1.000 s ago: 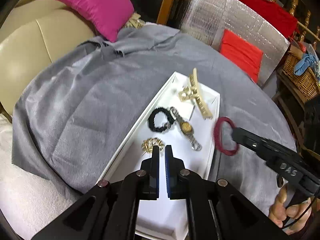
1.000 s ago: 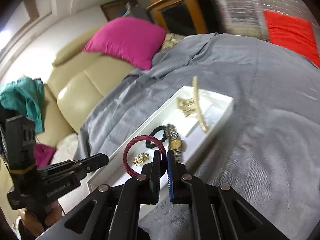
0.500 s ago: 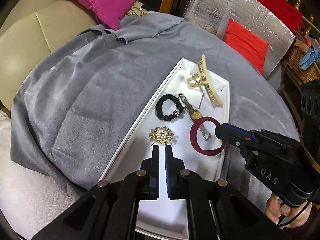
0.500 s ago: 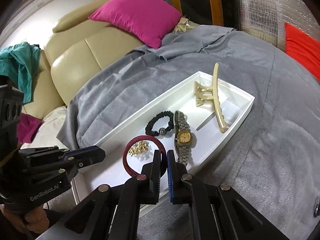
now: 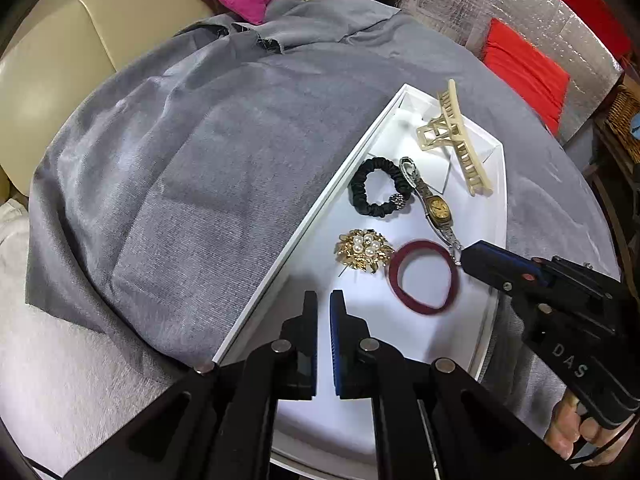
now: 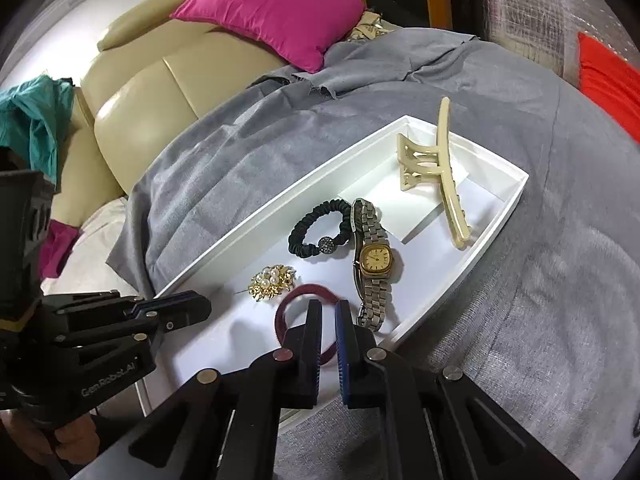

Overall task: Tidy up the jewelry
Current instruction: 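Move both open tools back to the rings on the cloth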

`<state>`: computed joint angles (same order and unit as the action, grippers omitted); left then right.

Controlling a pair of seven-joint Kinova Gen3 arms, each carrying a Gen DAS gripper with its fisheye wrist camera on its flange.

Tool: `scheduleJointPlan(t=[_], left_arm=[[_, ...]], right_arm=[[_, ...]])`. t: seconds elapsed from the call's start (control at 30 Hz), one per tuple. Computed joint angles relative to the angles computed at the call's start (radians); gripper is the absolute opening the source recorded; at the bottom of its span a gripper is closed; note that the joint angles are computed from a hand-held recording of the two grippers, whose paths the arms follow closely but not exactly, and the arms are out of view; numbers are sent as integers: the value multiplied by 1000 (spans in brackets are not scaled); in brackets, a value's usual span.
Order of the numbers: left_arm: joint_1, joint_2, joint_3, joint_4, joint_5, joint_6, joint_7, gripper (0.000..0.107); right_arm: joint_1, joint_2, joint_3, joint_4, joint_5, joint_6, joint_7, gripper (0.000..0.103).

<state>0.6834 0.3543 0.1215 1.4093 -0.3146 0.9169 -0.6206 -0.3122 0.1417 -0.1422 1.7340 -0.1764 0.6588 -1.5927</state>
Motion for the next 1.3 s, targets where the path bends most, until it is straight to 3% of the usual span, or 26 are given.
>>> scheduleJointPlan(t=[0.07, 0.2, 0.27, 0.4, 0.7, 0.9, 1.07, 1.23, 1.3], left_arm=[[-7, -1, 4, -3, 12, 0, -4, 12], [32, -10, -14, -3, -45, 0, 42, 46], [71, -14, -27, -5, -112, 5, 86, 51], [114, -13, -32, -21, -206, 16, 148, 54], [223, 26, -40, -94, -391, 67, 232, 58], [304, 97, -38, -206, -467, 110, 185, 63], [359, 169, -49, -323, -454, 124, 91, 63], [411, 269, -63, -490, -401, 163, -31, 63], [425, 311, -66, -565, -370, 179, -77, 63]], right_arm=[[17, -8, -2, 8, -38, -7, 21, 9], [47, -43, 2, 32, -105, -29, 58, 12], [63, -66, 8, 51, -144, -46, 84, 19], [104, -126, 35, 102, -258, -80, 161, 51], [172, -276, 175, 196, -357, -59, 296, 51], [249, -367, 318, 246, -364, -7, 348, 51], [315, -408, 481, 277, -438, 55, 442, 51], [385, -379, 642, 273, -562, 164, 556, 51], [418, -355, 661, 258, -568, 216, 575, 51]])
